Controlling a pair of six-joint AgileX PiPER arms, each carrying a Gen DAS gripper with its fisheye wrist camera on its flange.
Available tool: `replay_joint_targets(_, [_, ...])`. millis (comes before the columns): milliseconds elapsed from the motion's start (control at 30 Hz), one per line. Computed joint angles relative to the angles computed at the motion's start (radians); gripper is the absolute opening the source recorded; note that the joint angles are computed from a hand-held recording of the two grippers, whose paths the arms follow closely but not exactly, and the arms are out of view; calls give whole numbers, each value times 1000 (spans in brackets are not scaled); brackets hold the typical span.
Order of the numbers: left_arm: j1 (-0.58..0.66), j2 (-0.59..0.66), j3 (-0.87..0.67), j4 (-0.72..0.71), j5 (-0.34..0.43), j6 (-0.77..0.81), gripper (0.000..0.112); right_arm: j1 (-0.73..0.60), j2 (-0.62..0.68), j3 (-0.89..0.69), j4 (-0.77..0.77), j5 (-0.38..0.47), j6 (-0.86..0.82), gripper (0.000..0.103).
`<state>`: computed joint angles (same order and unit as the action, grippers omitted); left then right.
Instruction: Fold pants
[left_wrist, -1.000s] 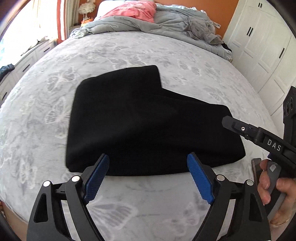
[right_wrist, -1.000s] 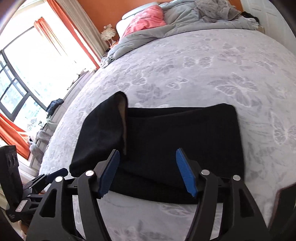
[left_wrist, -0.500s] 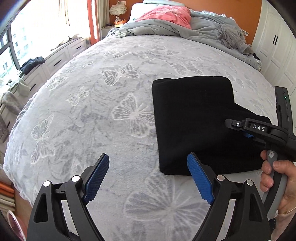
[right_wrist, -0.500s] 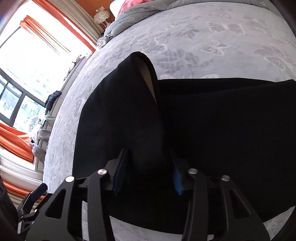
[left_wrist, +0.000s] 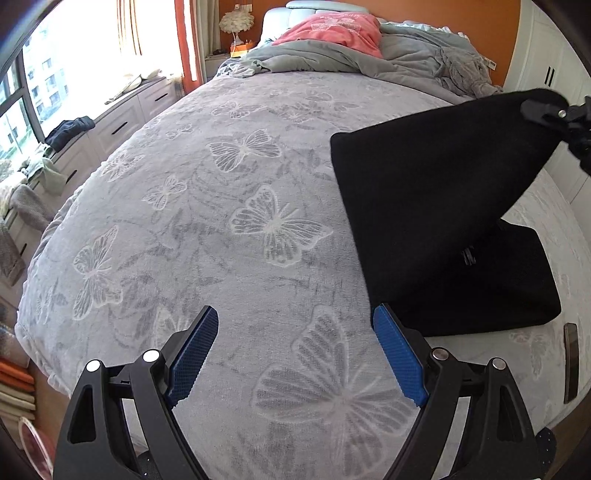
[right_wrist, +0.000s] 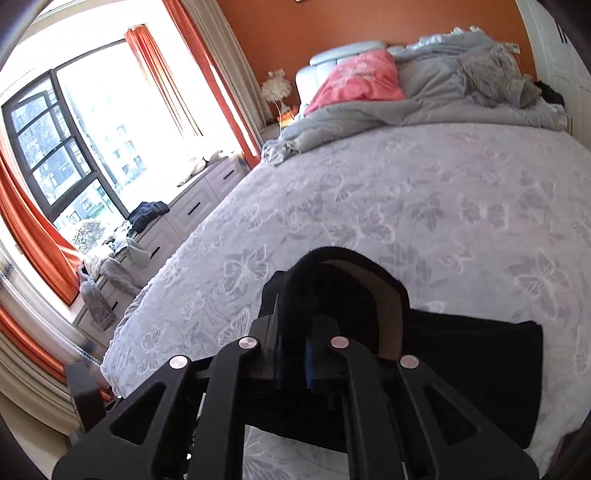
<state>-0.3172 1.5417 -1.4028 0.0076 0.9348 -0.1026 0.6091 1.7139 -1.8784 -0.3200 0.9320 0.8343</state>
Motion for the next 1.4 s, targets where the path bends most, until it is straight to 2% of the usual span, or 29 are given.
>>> replay_joint_targets(67, [-16, 2, -8, -11, 10, -6, 83, -2, -86, 92, -29, -6, 5, 10])
replay_joint_targets(133, [-27, 17, -18, -35, 19, -5, 84, -58, -139, 215, 35, -34, -19, 18])
replay_joint_targets(167, [-35, 29, -24, -39, 26, -12, 84, -100, -159, 308, 91, -58, -30, 27])
replay_joint_targets(200, [-42, 42, -31, -44, 35, -18, 84, -140, -163, 396, 163, -91, -72, 30])
replay_joint_targets(267, [-53, 61, -39, -52, 51, -32, 83, -193, -174, 557, 207, -131, -41, 33])
replay_joint_targets(300, [-51, 64, -37, -68, 51, -26, 84, -213, -193, 631, 261, -185, -47, 33])
replay_joint_targets(367, [-55, 69, -32, -71, 49, -32, 84, -258, -247, 784, 455, -364, -134, 34])
replay_joint_targets(400, [-56, 74, -31, -65, 48, -35, 84, -259, -250, 812, 517, -410, -173, 34])
replay_joint_targets(433, [-57, 79, -32, -59, 49, -39, 84, -251, -239, 813, 540, -420, -201, 34])
replay_joint_targets(533, [-44, 87, -31, -72, 51, -29, 83, -173, -183, 760, 438, -361, -183, 34])
replay_joint_targets(567, [-37, 87, -28, -82, 49, -16, 83, -156, -188, 780, 450, -378, -198, 34])
replay_joint_targets(667, [-32, 100, -24, -71, 37, 9, 83, -147, -183, 843, 622, -463, -307, 34])
replay_joint_targets(767, [-23, 148, -48, -98, 31, 31, 84, -143, -128, 818, 595, -497, -250, 34])
replay_joint_targets(833, [-18, 193, -72, -123, 16, 38, 83, -151, -97, 787, 598, -520, -236, 26])
replay_joint_targets(867, [-21, 222, -94, -106, 19, 23, 83, -150, -72, 742, 553, -503, -195, 21])
replay_joint_targets(933, [-13, 265, -132, -81, 43, 2, 83, -111, -53, 611, 368, -384, -85, 13])
replay_joint_targets(1000, [20, 260, -126, -121, 38, 30, 83, -61, -105, 525, 254, -344, -37, 9])
replay_joint_targets(1033, [33, 251, -114, -135, 30, 47, 85, -30, -122, 472, 161, -289, 7, 8])
replay_joint_targets(1067, [44, 244, -102, -150, 23, 69, 85, -2, -134, 425, 61, -223, 33, 0])
replay_joint_targets(1100, [44, 240, -92, -138, 18, 67, 85, 11, -138, 409, -18, -167, 60, 0])
replay_joint_targets(1133, [35, 237, -81, -94, 11, 40, 85, -6, -124, 405, -57, -84, 65, 0])
replay_joint_targets(1200, [28, 238, -63, -55, 1, 29, 85, -88, -83, 479, -15, -5, 68, 2])
replay_joint_targets(1233, [41, 240, -65, -90, 16, 54, 84, -133, -89, 549, 21, -14, 83, 2])
replay_joint_targets(1267, [57, 232, -62, -131, 31, 79, 83, -178, -124, 621, 97, -63, 69, 3])
replay_joint_targets(1300, [81, 216, -53, -188, 43, 122, 83, -204, -195, 695, 197, -151, 49, 4])
replay_joint_targets(1333, [102, 201, -50, -243, 64, 160, 83, -220, -245, 750, 297, -251, 6, 11])
replay_joint_targets(1367, [130, 184, -48, -311, 88, 208, 83, -230, -269, 780, 397, -330, -49, 39])
replay_joint_targets(1400, [152, 167, -42, -370, 101, 245, 83, -237, -261, 775, 497, -368, -126, 68])
